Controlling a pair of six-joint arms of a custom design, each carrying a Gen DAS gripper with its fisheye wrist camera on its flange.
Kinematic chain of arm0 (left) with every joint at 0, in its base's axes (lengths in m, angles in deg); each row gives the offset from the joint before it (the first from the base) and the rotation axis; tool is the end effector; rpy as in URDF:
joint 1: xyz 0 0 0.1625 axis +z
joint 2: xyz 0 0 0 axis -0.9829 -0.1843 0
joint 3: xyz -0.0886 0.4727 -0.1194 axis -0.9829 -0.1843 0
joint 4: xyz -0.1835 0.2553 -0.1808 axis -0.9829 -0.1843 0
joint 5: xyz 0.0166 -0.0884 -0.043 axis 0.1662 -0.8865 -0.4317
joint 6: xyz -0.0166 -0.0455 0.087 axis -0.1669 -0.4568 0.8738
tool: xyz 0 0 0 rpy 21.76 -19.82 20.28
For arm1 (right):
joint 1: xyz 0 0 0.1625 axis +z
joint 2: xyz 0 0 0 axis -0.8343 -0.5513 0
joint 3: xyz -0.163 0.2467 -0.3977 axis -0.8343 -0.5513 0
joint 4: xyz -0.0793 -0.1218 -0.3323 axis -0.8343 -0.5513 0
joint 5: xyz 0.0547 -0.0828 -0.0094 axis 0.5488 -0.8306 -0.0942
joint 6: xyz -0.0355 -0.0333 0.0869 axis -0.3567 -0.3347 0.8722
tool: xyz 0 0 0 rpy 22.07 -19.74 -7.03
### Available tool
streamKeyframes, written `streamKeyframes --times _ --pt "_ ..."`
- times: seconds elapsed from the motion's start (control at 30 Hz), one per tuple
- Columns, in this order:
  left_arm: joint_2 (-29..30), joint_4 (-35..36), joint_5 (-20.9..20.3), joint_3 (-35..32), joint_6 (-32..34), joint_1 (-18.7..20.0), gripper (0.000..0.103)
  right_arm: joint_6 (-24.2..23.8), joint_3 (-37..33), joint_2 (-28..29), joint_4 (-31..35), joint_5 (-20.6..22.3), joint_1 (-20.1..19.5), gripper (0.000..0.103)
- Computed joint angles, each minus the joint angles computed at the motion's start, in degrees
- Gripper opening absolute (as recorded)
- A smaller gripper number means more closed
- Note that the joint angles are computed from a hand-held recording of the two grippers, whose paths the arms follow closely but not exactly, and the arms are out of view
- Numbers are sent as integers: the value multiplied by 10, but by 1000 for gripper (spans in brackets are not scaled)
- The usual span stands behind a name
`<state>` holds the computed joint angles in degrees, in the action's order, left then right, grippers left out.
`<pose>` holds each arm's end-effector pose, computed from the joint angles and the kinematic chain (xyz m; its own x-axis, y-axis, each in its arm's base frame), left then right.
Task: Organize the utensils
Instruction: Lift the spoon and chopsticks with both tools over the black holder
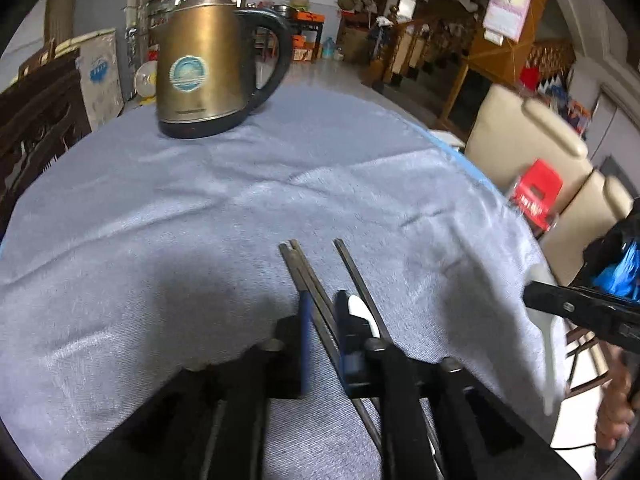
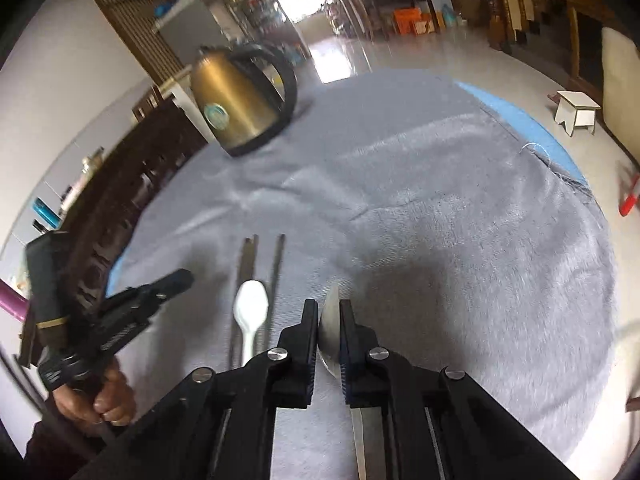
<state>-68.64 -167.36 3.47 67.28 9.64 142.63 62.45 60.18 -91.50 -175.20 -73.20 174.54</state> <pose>-0.1668 -0.6946 0.3256 -0.5976 0.7082 -0.3758 0.7840 0.6143 -0.0891 0.3544 -0.5311 0.1468 -0.8978 0.3351 0.2857 0.0141 0.6704 -0.7419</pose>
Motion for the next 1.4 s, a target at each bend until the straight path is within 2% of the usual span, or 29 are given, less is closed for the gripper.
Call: streamKeyframes --times 0.07,0.27,0.3,0.33,0.37,0.4,0.5,0.67,0.73,0.87,0.93,1.1,1.27,1.4 --pt "5 -4 5 12 8 -4 30 8 11 1 -10 1 5 11" --pt "25 10 35 30 26 -16 30 53 71 -18 -19 4 6 11" --pt "24 -5 33 36 33 -15 29 54 78 -20 -22 6 2 11" --pt "24 -10 30 38 38 -14 25 57 82 -23 -22 5 0 11" --pt "25 -2 28 34 35 -13 10 59 86 -24 -23 3 -1 11" --pt "26 4 29 31 33 -11 5 60 89 -25 -28 4 -2 11" --pt "19 -33 32 46 49 -10 4 51 93 -26 -45 8 -3 11" --pt "-2 -58 14 48 44 -5 4 18 76 -14 -70 5 12 11" --pt "-13 -73 15 48 31 -1 4 -1 72 -6 -111 9 21 11" --pt "-41 -124 29 56 -23 9 4 -57 70 16 -233 28 41 11" --pt "-65 -180 40 81 -54 12 4 -87 67 34 -316 44 54 11" --pt "-127 -298 71 147 -88 9 4 -157 26 80 -447 30 91 11" --pt "-187 -360 56 188 -117 -3 4 -214 -25 109 -489 24 120 11" --pt "-218 -384 30 209 -130 -18 4 -213 -45 123 -480 22 130 11"
